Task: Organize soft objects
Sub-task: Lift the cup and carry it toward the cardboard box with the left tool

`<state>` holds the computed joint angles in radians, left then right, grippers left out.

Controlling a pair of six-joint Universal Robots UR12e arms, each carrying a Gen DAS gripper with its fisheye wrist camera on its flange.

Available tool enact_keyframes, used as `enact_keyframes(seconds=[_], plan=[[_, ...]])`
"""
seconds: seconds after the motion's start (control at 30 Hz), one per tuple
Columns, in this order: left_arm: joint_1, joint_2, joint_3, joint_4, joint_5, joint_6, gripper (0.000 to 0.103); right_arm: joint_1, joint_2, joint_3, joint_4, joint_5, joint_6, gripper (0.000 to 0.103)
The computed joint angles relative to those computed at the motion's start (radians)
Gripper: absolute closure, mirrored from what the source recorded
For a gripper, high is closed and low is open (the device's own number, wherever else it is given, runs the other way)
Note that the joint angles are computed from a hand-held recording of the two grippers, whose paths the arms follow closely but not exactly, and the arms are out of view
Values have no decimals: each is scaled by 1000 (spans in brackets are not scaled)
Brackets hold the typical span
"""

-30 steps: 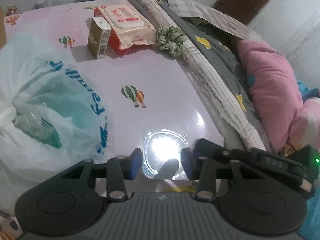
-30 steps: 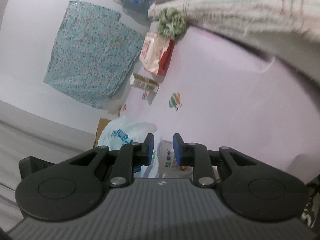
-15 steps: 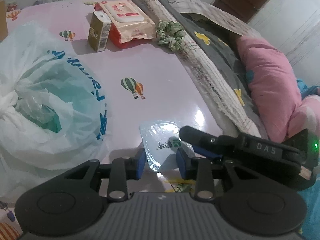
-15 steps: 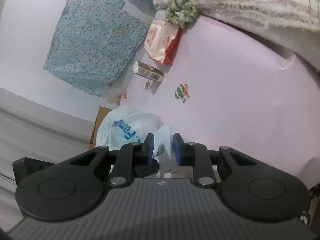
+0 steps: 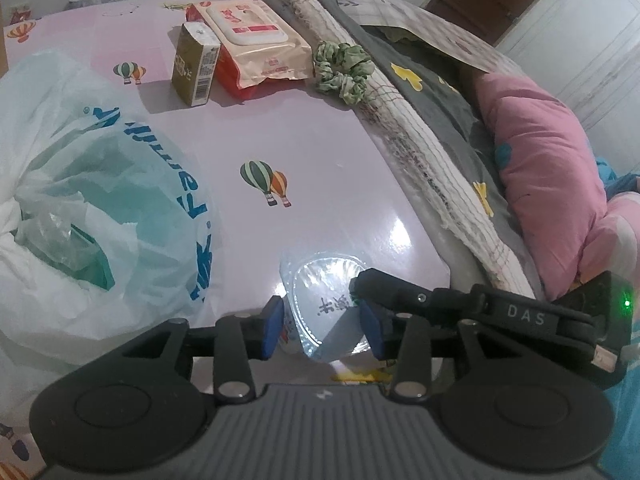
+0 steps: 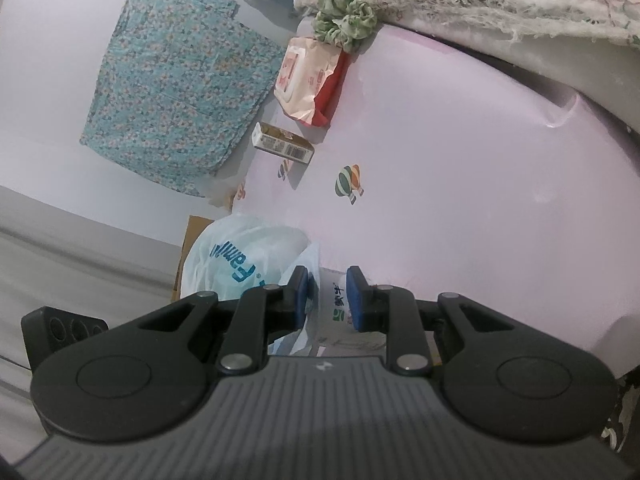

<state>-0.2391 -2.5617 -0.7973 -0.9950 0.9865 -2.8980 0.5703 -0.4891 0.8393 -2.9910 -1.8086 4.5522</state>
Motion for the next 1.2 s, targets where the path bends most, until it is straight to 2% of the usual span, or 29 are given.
enact_keyframes(seconds=[0.17, 0.4, 0.8, 1.0, 1.2], plan=[[0, 5, -13, 20, -3, 13, 64, -1, 2, 2, -15, 7, 10, 82], [-4, 26, -50, 72, 13, 30, 70, 8, 4, -36, 51, -30, -47, 82], [3, 50, -90, 120, -3, 20, 71, 18, 4, -60, 84, -54, -71, 81], [11, 74, -125, 179, -31, 10, 72, 25, 1, -82, 91, -81, -111, 82], [25, 106, -172, 274, -68, -14, 72, 35, 8, -134, 108, -109, -170, 81]])
